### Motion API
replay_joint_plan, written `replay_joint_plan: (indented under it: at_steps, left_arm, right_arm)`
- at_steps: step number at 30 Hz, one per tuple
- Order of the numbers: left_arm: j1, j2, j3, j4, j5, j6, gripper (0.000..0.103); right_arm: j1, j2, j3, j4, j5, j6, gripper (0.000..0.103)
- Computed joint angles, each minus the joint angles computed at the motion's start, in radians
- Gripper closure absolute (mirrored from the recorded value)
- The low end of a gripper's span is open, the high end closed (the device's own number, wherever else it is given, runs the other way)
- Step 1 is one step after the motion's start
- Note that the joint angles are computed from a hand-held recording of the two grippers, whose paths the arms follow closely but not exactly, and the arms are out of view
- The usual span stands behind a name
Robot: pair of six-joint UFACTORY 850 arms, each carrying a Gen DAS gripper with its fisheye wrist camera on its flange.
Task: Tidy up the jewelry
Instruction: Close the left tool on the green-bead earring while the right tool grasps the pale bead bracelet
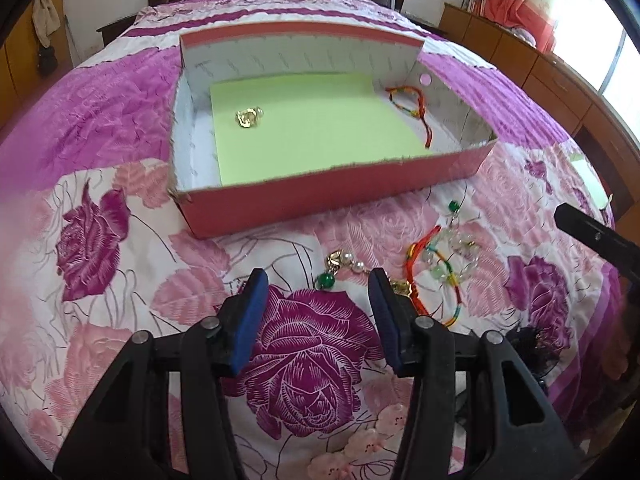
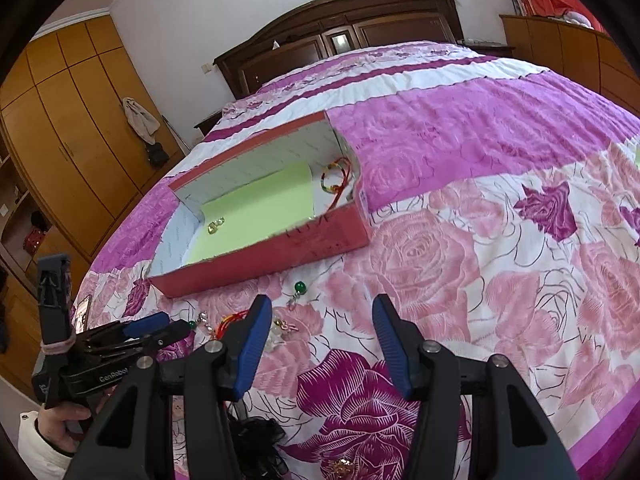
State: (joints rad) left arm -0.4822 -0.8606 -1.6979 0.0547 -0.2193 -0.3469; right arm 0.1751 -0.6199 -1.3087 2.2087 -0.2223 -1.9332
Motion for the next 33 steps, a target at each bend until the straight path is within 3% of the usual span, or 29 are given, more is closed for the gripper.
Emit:
replay_joint_plan:
  at_steps: [11,18,25,29,33]
  left_arm:
    - [0.001,-0.044,-0.049,-0.082,-0.029,0.092,0.074]
    - [0.005,-0.056,-0.062,-0.191,-0.033,0.208,0.102]
    - [0.009,-0.042,-0.033,-0.235,-0.003,0.246,0.102]
    - [0.006,-0.025,-0.006,-0.202,0.026,0.209,0.102]
    - [0.011,0.010,0.044,-0.290,0.073,0.288,0.102]
  right_arm:
    - [-0.004,-0.023,-0.011,-0.109,-0.005,0.117,0.047]
    - [0.000,-0.033,-0.021,-0.172,-0.002,0.176,0.047]
    - [0.010,-0.046,-0.039,-0.290,0.008,0.289,0.047]
    - [0.018,-0.064,-0.065,-0.444,0.013,0.439,0.047]
    - [0.028,-0.089,-0.097,-0.603,0.008,0.591,0.048]
